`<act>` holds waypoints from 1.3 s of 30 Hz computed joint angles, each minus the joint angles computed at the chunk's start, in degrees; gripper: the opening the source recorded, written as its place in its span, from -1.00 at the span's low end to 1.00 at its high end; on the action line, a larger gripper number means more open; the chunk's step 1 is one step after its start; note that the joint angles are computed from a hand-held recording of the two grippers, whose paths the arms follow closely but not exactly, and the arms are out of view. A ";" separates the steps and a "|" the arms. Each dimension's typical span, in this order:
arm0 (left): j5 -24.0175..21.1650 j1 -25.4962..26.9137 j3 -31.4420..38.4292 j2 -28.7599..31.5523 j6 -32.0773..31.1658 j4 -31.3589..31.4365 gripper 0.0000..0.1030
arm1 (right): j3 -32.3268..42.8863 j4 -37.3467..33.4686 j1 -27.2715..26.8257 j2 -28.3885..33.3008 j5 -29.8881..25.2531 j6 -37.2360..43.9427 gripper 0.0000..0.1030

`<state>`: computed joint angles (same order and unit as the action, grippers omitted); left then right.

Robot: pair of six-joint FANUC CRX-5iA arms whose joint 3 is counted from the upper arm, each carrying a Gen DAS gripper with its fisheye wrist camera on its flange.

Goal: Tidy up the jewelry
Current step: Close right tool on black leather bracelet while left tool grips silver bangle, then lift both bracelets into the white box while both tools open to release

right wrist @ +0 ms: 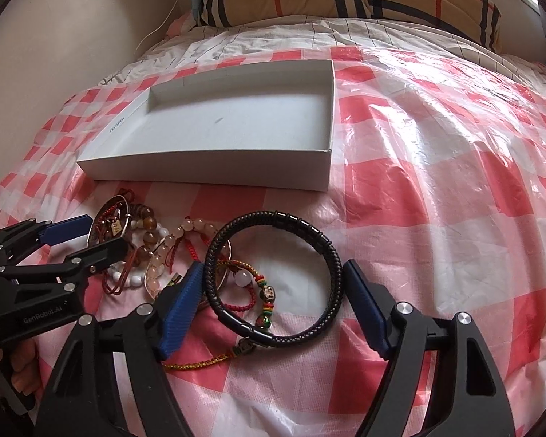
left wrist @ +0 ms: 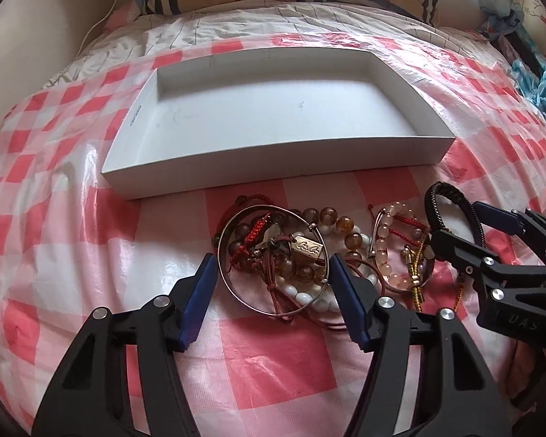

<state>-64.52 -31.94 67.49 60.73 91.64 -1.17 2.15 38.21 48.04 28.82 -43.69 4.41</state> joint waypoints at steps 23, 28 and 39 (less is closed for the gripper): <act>-3.42 0.81 5.43 3.43 -1.07 2.00 0.21 | 0.33 -0.08 0.11 0.52 0.21 1.48 0.45; 0.21 1.76 -1.32 0.09 -1.29 5.33 0.14 | -0.06 0.95 0.32 0.37 0.37 1.11 0.41; 8.18 3.22 -13.46 -6.62 -4.49 11.14 0.14 | -0.77 1.52 0.22 0.02 0.91 -0.01 0.41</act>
